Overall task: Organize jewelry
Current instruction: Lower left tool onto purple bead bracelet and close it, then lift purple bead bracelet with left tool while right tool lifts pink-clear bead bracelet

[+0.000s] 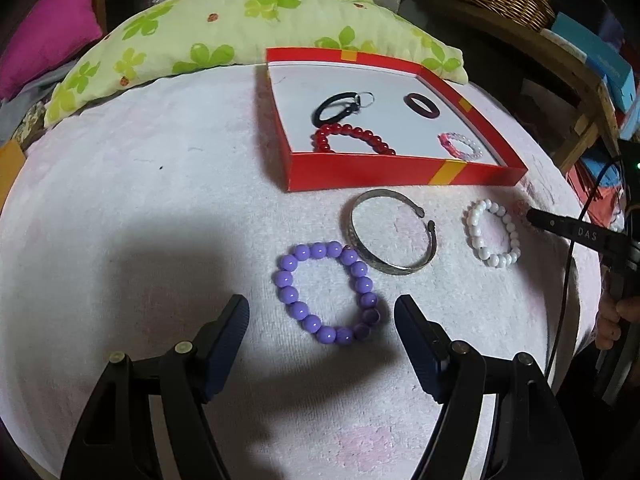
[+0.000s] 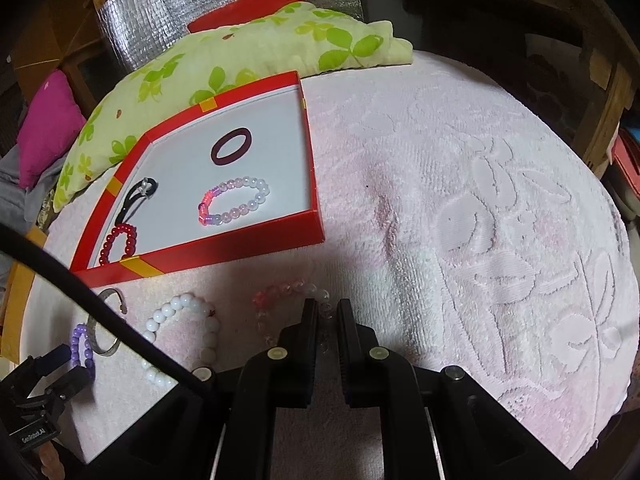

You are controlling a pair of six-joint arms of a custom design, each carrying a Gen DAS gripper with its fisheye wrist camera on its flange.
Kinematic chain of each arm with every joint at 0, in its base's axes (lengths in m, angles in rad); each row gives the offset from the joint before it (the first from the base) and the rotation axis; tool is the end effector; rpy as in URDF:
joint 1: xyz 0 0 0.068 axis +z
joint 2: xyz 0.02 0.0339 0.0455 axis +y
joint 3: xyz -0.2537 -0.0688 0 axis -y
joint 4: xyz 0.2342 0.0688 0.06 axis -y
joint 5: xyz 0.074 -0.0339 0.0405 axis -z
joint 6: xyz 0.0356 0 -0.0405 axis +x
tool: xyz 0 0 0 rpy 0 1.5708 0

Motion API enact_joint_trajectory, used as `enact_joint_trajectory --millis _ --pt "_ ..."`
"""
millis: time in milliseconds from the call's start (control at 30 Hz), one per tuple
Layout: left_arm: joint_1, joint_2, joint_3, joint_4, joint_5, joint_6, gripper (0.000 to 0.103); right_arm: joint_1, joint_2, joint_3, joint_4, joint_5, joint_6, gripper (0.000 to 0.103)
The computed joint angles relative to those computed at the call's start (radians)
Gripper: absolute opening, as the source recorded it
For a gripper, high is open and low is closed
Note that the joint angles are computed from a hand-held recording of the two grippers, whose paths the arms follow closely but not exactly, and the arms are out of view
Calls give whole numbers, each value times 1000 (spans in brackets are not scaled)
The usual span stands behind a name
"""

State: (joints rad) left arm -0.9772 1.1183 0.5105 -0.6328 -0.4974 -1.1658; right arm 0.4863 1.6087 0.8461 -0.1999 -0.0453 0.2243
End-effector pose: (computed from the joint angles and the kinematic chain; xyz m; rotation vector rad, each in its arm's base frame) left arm 0.1090 -0.1312 0.1576 -0.3477 2.5298 -0.0630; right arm 0.2671 0.1430 0.1587 -0.3533 2.5420 0.3347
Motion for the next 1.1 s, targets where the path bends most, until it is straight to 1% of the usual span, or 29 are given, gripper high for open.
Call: enact_joint_trajectory --millis 200,233,300,333,400,433,467,500,533,600,800,1100 --pt "12 11 -16 29 -31 3 76 6 -5 -8 13 2 -1 10" --pt "14 9 -20 36 -35 13 73 6 -11 -13 18 -4 -2 10" --pt "7 21 -15 34 -55 24 49 4 -26 -24 31 -23 -2 10" --pt "5 24 -13 31 -65 31 43 4 -33 -27 35 -27 -3 10" --pt "3 16 -14 33 -69 36 23 6 -52 -38 50 -34 -4 10" --pt "6 5 -17 34 -69 39 18 5 -60 -43 55 -41 -4 10" --pt "7 -3 -17 31 -72 37 18 2 -69 -48 62 -53 -2 10" --pt "5 -12 -20 25 -78 35 12 -1 -77 -53 70 -66 -1 10" --pt "3 -22 -19 17 -89 38 10 -4 -83 -57 76 -74 -1 10" --pt "-8 -31 -11 -1 -112 38 10 -9 -99 -65 89 -89 0 10" --pt "-11 -82 -11 -30 -125 31 10 -28 -135 -85 113 -148 9 10" --pt "-43 -168 -4 -109 -173 -3 10 -42 -162 -97 117 -176 17 10"
